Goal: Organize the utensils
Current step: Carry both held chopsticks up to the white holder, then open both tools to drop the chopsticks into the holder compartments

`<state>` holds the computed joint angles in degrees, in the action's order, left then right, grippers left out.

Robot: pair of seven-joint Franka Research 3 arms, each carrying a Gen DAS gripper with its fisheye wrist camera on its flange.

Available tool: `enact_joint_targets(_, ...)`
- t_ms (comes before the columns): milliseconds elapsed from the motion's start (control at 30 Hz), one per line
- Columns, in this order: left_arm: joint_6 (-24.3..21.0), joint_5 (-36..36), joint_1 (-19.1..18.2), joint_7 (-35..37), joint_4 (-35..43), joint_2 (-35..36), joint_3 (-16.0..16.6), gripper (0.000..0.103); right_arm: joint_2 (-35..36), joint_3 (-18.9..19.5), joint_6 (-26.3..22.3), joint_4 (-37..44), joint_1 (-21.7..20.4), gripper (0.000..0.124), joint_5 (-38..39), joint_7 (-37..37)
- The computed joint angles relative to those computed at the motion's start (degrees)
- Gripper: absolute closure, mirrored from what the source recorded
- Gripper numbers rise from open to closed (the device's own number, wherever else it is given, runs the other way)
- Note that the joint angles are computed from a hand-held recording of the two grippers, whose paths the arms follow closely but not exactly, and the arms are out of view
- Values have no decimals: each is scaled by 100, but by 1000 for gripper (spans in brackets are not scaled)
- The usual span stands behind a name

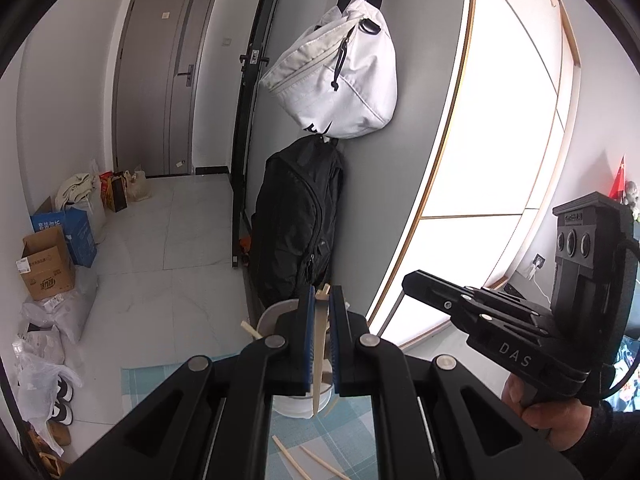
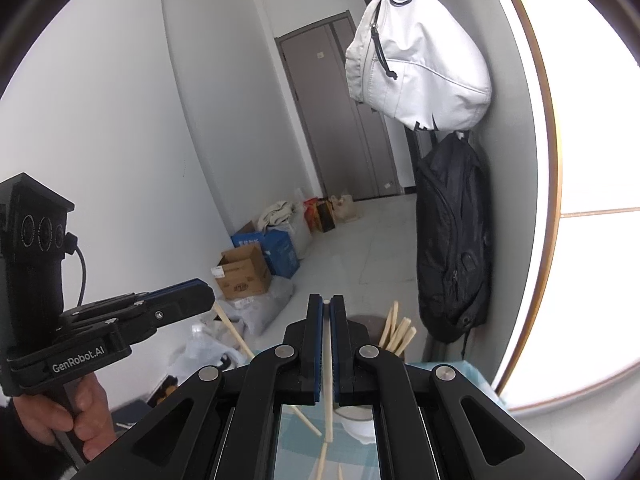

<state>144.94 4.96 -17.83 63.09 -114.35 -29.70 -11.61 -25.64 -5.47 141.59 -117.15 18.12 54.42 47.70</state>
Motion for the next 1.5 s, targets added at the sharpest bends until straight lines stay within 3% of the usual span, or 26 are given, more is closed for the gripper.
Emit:
enact_joint_targets(433,-131,127,246,321,1108,842,30,100,1093,106,-47,1421,-171,121,-53,54)
enact_joint_targets(733,-109,262,416,375,1217,1270,2,100,1667,295,22,1813,-371,121,96,49)
enact_joint_targets(1300,-263,-1154,240,1447,993,1553,348,100,1971,492,-254,1589,-543,121,216,-238)
enact_joint_targets(1433,-410,-1514,208,1751,1003,1638,375,100,1986,476,-489,1478,-567,121,206,-203)
enact_joint_targets(1500,-789,-1737,184,1970,1168,1739,405,100,1998,460,-632,1432,-588,118,244,-255)
